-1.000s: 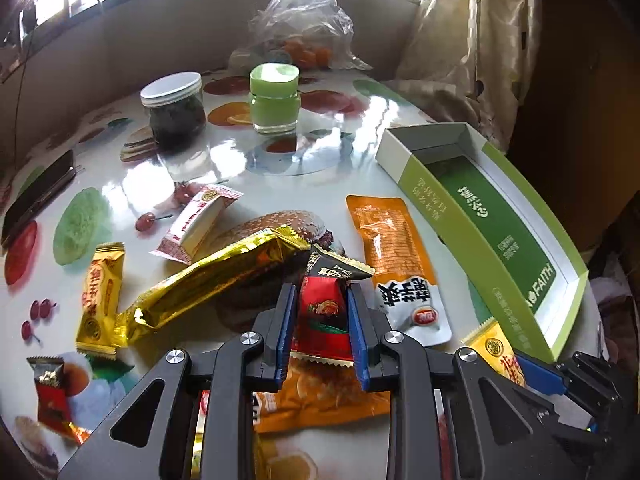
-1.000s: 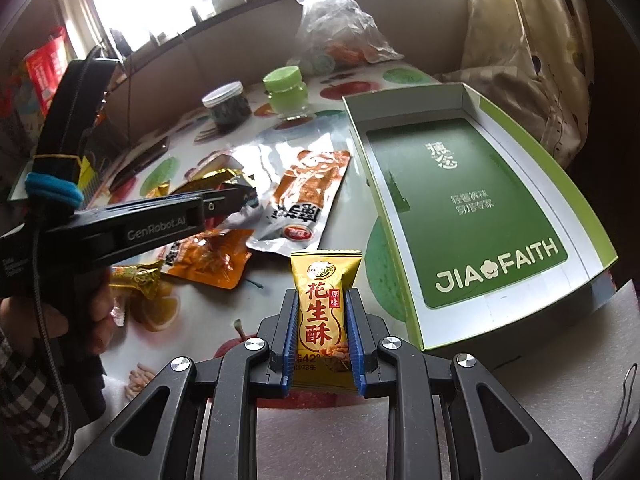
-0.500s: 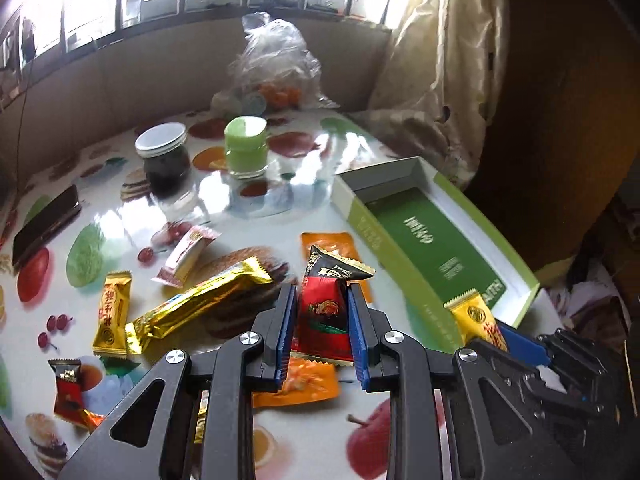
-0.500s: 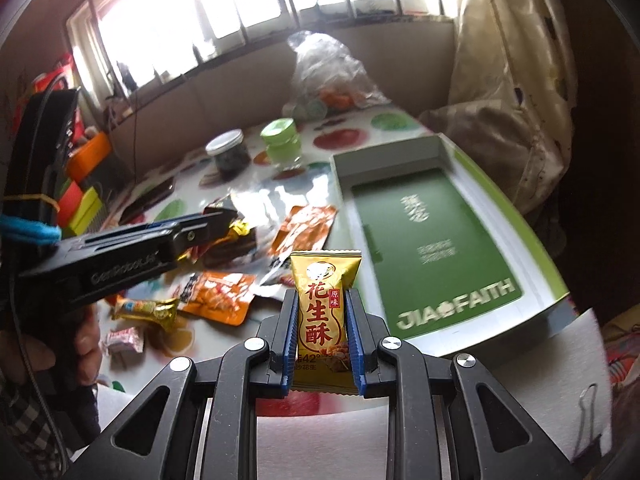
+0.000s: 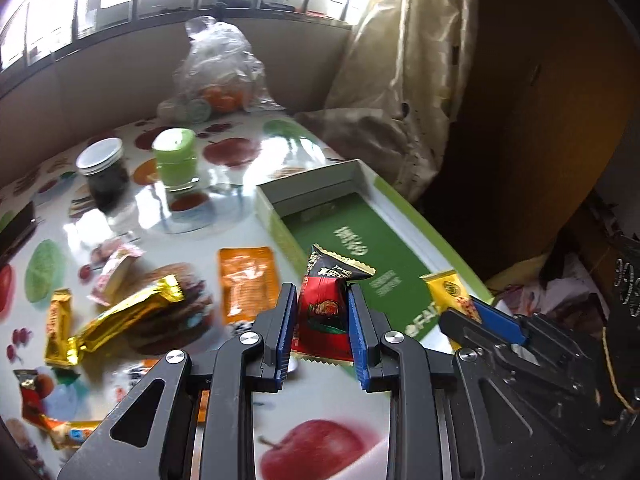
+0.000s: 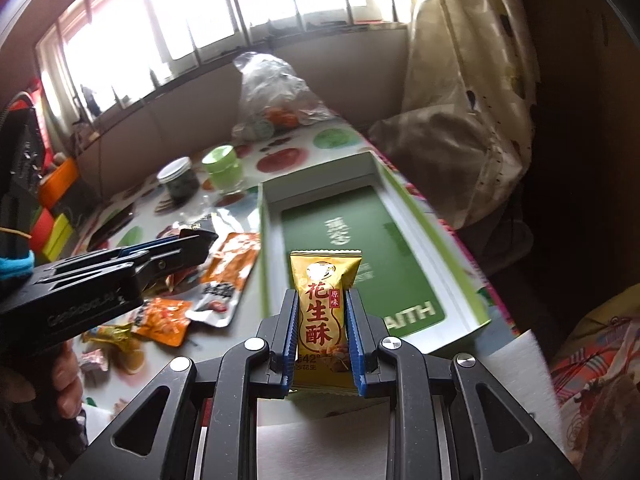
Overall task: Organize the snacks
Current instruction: 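Lift the red candy with the left tool while the right tool carries the packet toward the green box, then open the right tool over the green box while the left tool releases the red candy into it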
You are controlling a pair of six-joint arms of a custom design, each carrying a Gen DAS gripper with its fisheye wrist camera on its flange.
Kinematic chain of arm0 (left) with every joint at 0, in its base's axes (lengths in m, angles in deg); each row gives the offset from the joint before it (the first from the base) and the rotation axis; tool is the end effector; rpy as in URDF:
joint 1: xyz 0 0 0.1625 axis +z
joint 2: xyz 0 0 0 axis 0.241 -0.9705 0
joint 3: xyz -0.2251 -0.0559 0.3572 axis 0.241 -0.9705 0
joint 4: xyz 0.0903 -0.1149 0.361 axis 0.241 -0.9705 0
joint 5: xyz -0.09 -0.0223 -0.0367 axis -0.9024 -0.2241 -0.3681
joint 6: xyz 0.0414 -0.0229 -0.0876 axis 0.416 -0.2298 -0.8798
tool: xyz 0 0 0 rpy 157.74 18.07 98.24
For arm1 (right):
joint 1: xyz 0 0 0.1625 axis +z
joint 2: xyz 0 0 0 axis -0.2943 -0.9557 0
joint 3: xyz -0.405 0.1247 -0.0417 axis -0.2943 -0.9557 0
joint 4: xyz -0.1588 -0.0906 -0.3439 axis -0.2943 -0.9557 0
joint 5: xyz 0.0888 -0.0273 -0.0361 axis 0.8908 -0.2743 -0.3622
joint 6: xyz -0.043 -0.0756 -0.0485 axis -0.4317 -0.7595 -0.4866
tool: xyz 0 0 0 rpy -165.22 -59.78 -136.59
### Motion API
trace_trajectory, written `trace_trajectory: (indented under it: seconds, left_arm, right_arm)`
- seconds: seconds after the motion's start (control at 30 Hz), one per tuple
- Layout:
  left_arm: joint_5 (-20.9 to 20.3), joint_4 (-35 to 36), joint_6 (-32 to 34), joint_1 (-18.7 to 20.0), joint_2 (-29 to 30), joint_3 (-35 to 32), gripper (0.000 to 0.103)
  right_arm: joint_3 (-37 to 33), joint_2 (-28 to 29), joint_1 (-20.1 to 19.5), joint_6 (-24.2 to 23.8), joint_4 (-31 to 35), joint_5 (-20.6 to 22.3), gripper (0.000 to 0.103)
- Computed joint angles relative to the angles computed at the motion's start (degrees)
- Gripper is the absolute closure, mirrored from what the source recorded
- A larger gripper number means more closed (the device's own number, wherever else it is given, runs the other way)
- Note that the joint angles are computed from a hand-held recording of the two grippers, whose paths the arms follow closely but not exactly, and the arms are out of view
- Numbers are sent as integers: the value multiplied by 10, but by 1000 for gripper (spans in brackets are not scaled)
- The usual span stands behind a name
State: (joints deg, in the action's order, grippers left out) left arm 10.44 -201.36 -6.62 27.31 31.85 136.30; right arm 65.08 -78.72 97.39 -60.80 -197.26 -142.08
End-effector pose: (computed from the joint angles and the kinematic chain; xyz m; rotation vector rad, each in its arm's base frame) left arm -0.3562 -0.5545 -0.0624 0.8787 2.5834 -0.5834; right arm 0.0190 -0.4712 0.2867 0.1643 -2.3597 0.9532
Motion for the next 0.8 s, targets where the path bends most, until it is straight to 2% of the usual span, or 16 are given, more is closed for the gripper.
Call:
trace_trajectory:
  seconds: [0.3, 0.63, 0.8]
  left_arm:
    - [-34, 34, -18, -1, 36, -46, 77]
    - [-36, 77, -20, -6, 69, -82, 77]
    - [-37, 91, -25, -5, 77, -92, 77]
  right_arm:
    - [-27, 2, -32, -11, 24, -3, 82]
    - [-50, 17, -47, -47, 38, -12, 82]
    - [-53, 16, -53, -49, 41, -9, 82]
